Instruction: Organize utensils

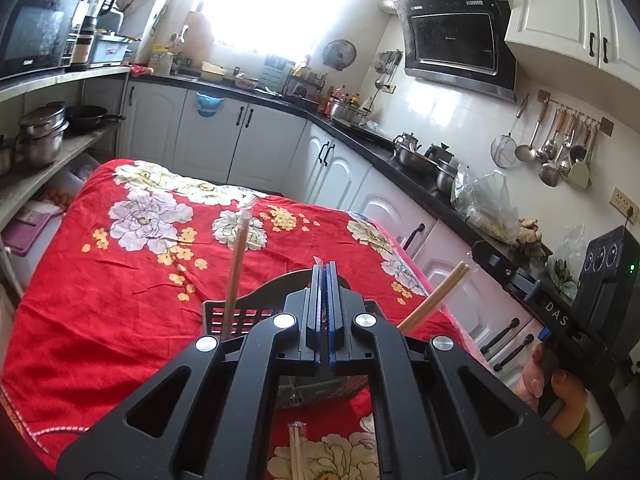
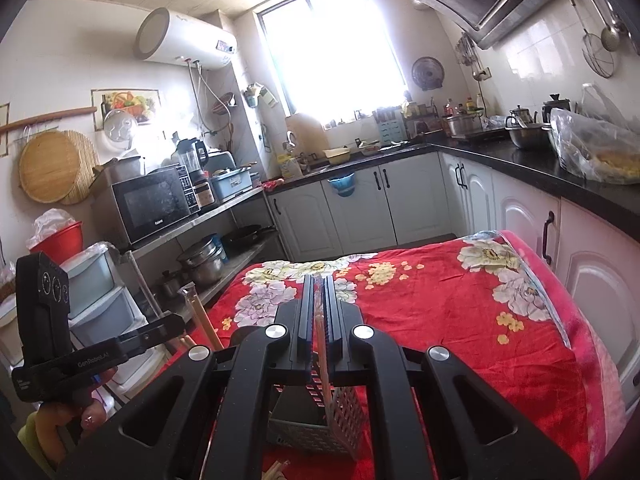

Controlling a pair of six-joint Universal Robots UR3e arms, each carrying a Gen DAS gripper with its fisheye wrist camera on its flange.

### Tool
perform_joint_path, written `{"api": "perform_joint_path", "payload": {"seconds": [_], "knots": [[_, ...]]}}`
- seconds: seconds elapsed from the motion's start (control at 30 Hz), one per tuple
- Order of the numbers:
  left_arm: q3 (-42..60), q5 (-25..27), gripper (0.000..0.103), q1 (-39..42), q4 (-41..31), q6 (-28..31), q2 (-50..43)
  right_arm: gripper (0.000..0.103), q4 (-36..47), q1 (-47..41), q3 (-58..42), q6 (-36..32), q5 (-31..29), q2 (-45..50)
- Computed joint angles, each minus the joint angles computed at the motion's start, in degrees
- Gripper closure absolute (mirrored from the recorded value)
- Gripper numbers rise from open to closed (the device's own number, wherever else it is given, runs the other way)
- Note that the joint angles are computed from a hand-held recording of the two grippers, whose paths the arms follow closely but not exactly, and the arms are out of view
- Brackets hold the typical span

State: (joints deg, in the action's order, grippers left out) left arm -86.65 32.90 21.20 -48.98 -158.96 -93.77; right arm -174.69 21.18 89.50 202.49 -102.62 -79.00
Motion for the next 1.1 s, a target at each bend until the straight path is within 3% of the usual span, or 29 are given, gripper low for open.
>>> {"api": "perform_joint_path", "payload": {"seconds": [0.43,0.57,0.7,0.93,1.03,1.1], "knots": [[-4.5,-3.1,0.103,4.2,-5.0,3.7,3.6,0.097,-0.9,0.6,6.2,2.4,-1.8,-3.8],[-5.2,-3.7,0.103,5.1,-7.2,5.4,4.6,0.081,-1.8,0.9,8.9,3.7,-2.8,-5.1],[-5.4,-4.1,0.102,6.0,-9.3,6.8,5.1,0.077,-1.9,1.3,10.3,4.6,-3.3,-5.8],[-6.6,-4.4,0.096,7.2,-12.8,10.1,6.5,0.068,-1.8,2.4,12.2,5.6,-4.4,-7.0],[-7.5,-4.4,0.085,7.9,-13.5,10.8,7.4,0.067,-1.9,2.8,13.2,5.9,-4.8,-7.5],[-8.1,-4.9,0.083,8.7,-14.8,11.9,8.1,0.065,-2.1,3.1,13.8,6.3,-5.1,-7.7]]}}
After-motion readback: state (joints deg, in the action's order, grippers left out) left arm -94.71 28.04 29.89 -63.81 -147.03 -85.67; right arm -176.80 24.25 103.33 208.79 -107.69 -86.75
